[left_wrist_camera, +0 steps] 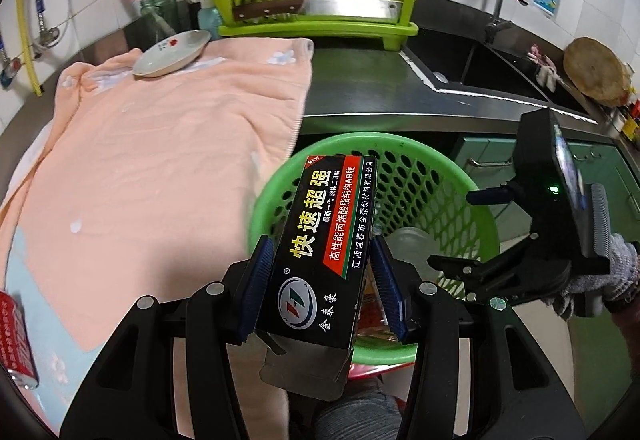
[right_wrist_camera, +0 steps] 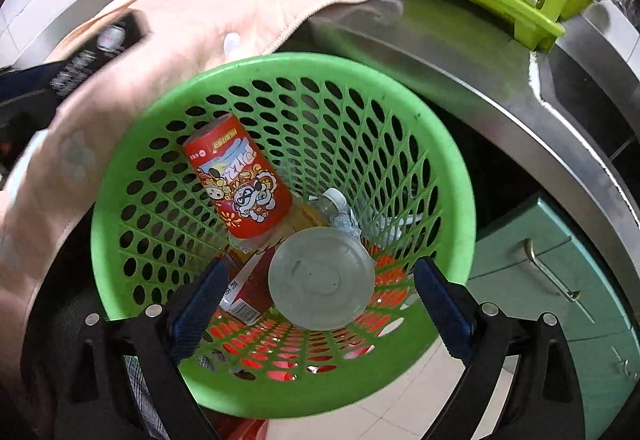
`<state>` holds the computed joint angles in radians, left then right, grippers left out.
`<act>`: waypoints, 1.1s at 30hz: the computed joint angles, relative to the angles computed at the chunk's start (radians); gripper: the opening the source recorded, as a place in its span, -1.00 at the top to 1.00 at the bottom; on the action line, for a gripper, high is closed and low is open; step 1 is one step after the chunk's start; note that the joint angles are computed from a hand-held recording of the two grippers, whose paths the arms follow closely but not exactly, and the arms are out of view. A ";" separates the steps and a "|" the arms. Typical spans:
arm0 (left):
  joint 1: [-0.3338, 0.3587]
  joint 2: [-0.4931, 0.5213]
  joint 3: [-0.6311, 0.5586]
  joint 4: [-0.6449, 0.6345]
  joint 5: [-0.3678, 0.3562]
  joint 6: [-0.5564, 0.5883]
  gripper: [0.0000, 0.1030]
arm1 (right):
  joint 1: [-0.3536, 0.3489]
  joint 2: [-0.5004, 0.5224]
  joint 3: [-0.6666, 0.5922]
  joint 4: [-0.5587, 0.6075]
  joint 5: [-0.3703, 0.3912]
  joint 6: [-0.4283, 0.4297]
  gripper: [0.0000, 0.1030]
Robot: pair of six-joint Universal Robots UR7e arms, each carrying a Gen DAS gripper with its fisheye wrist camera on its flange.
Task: Collect trash
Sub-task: 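Grasp the white lid with the right tool and drop it into the basket, then lower the black glue box into the green basket and open the left tool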
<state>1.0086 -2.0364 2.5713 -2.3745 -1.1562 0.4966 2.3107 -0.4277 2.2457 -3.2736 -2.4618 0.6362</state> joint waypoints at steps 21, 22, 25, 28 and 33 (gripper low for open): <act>-0.077 0.365 0.034 -0.241 0.057 -0.122 -0.02 | 0.126 -0.060 0.127 -0.126 -0.055 0.118 -0.76; -0.075 0.373 0.031 -0.246 0.049 -0.125 -0.05 | 0.132 -0.061 0.129 -0.121 -0.057 0.133 -0.76; -0.075 0.390 0.035 -0.292 0.052 -0.132 -0.23 | 0.134 -0.060 0.133 -0.127 -0.057 0.141 -0.76; -0.065 0.383 0.027 -0.271 0.043 -0.145 -0.23 | 0.141 -0.058 0.129 -0.129 -0.057 0.138 -0.76; -0.056 0.294 0.024 -0.220 0.047 -0.138 -0.24 | 0.155 -0.057 0.108 -0.132 -0.059 0.120 -0.76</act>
